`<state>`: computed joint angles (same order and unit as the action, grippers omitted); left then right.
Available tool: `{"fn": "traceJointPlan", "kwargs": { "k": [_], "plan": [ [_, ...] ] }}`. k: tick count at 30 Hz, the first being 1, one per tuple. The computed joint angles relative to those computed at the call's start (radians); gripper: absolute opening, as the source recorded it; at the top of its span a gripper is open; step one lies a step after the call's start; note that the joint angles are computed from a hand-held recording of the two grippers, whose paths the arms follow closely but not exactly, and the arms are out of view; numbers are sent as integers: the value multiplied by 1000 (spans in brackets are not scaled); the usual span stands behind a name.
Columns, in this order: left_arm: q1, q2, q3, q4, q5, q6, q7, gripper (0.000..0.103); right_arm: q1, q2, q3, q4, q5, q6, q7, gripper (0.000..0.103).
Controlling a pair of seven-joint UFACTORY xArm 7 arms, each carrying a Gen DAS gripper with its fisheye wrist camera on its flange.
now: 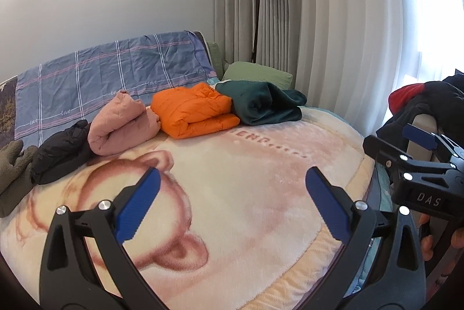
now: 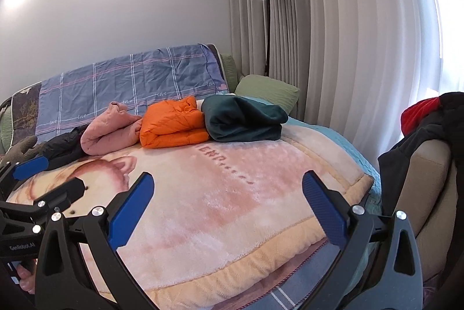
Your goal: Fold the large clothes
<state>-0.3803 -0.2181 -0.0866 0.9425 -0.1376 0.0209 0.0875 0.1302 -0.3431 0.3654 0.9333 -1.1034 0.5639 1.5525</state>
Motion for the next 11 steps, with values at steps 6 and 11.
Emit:
{"fn": "traceJointPlan", "kwargs": {
  "k": [6, 11],
  "plan": [
    [8, -5, -11, -7, 5, 16, -4, 101, 0, -7, -9, -10, 16, -17, -12, 102],
    [26, -8, -27, -15, 30, 23, -29, 101, -9, -8, -7, -13, 24, -24, -14, 102]
  ]
}}
